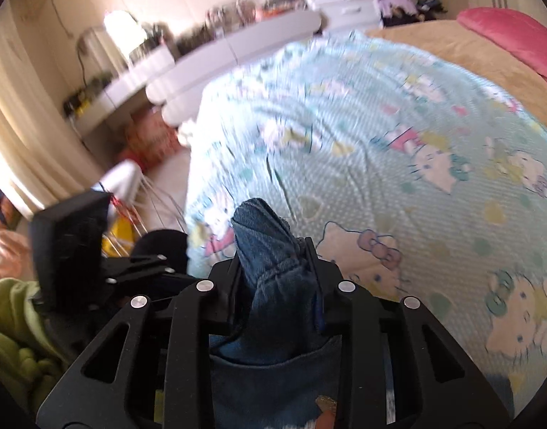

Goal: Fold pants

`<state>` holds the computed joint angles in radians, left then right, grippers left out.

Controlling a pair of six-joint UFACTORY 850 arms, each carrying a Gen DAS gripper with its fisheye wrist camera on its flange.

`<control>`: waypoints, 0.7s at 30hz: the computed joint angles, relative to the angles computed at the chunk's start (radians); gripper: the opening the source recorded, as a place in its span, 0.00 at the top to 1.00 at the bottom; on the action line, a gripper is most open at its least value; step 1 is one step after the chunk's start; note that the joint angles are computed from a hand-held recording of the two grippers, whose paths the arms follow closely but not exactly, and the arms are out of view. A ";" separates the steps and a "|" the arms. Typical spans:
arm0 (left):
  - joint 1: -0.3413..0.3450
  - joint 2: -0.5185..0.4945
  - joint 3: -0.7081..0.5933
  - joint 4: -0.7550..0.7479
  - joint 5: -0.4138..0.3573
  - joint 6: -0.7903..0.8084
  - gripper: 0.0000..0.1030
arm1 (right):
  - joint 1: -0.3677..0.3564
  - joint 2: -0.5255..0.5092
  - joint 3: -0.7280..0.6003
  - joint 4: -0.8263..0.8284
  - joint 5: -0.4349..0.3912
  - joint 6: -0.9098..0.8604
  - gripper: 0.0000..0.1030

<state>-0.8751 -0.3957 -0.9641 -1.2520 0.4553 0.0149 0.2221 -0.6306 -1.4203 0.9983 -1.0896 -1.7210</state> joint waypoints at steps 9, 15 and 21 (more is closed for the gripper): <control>0.026 -0.058 -0.074 0.434 -0.047 -0.394 0.24 | -0.133 0.018 0.012 0.081 -0.123 -0.059 0.74; 0.005 -0.105 -0.202 0.450 -0.111 -0.258 0.28 | -0.231 0.010 0.021 0.134 -0.173 -0.060 0.62; -0.006 -0.191 -0.328 0.537 -0.248 -0.213 0.28 | -0.338 0.008 0.066 0.211 -0.113 -0.002 0.33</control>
<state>-0.8814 -0.5869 -1.2922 -0.7152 0.2070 -0.1976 -0.1156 -0.6224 -1.3540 1.2096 -1.2028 -1.7228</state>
